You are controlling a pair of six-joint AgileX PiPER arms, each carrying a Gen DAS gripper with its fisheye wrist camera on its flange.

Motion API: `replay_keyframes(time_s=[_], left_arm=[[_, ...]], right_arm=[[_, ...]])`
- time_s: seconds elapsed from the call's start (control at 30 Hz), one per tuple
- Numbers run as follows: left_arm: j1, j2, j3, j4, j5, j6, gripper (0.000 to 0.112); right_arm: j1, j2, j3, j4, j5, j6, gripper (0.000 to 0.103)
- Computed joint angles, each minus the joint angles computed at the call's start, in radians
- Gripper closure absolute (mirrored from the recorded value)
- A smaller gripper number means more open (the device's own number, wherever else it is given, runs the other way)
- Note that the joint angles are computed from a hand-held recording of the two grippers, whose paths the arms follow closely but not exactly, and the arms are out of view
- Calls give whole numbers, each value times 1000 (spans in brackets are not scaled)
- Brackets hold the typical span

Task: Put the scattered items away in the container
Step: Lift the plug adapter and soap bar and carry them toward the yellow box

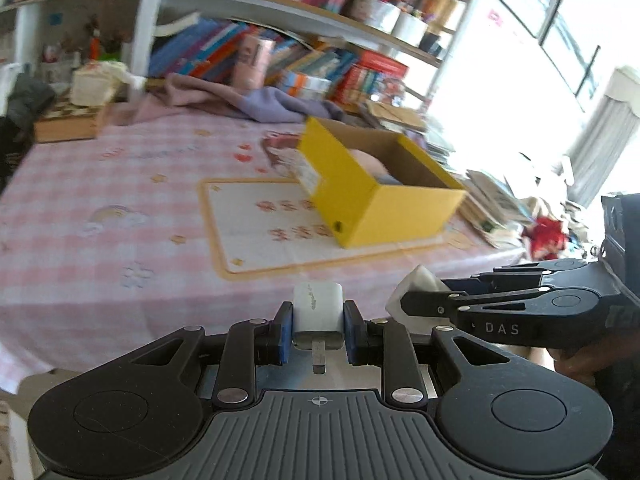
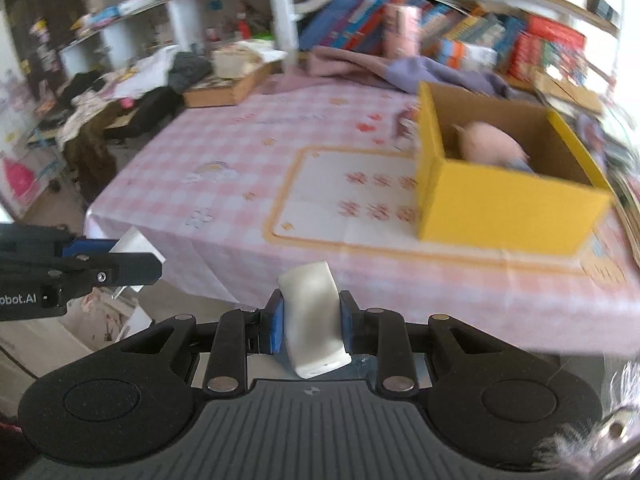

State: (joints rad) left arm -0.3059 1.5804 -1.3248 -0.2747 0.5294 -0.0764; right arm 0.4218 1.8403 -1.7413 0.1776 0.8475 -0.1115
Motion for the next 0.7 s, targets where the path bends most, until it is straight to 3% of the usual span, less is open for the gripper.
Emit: replay_keyframes(time_s=[0.2, 0.47, 0.7], left_arm=[[-58, 44, -44, -67, 3, 77, 89], [-130, 164, -199, -139, 65, 189, 89], [-183, 275, -364, -120, 123, 191, 89]], right_arm=[[-37, -117, 157, -62, -57, 84, 78], [-121, -258, 344, -111, -110, 171, 78], [-204, -296, 391, -102, -124, 169, 78]])
